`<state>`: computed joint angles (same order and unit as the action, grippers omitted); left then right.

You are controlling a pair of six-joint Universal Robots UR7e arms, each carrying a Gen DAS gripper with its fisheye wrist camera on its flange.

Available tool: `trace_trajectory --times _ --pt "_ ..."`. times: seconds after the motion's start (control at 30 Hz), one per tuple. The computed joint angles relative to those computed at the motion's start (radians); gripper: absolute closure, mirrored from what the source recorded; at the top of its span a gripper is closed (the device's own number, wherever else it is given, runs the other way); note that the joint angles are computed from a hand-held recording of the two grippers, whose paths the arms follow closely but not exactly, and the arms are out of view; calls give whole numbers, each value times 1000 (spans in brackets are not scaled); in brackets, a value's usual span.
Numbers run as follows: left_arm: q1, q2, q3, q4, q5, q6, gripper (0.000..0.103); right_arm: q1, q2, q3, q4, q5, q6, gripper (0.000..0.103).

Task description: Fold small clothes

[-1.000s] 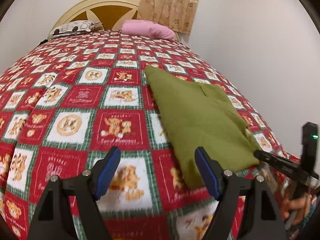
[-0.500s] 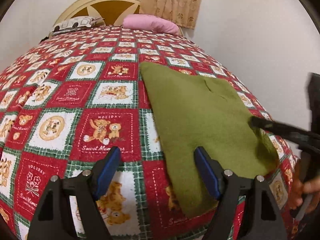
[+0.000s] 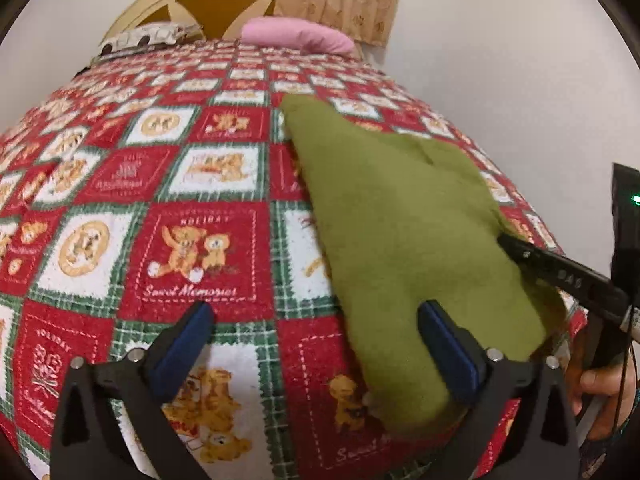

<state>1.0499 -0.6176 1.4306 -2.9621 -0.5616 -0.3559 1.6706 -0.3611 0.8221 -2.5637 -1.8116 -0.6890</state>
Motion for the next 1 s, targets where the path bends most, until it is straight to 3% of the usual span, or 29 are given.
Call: trace_trajectory --times 0.1,0.2,0.23,0.3,0.4,0.53,0.6,0.77,0.83,1.0 --pt "6 -12 15 -15 -31 -15 0 3 -14 11 16 -13 -7 88" --pt "-4 -3 12 -3 2 -12 0 8 -40 58 -10 -28 -34 86" --pt "-4 -4 14 -3 5 -14 0 8 -56 78 -14 -34 -24 84" --pt "-4 -5 17 -4 3 -19 0 9 -81 114 -32 -59 3 69" --pt "-6 -2 15 -3 19 -24 0 19 -144 233 -151 -89 7 70" --pt "-8 -1 15 0 28 -30 0 34 -200 380 -322 -27 -83 70" --pt "-11 0 17 4 43 -36 0 38 -194 381 -312 -10 -88 70" --pt "-18 -2 26 17 72 -48 0 28 -126 331 -286 -96 -105 70" --pt "-17 -3 26 26 74 -52 0 17 -137 358 -322 -65 -118 70" --pt "-17 -1 18 38 85 -52 0 18 -138 375 -357 -71 -138 69"
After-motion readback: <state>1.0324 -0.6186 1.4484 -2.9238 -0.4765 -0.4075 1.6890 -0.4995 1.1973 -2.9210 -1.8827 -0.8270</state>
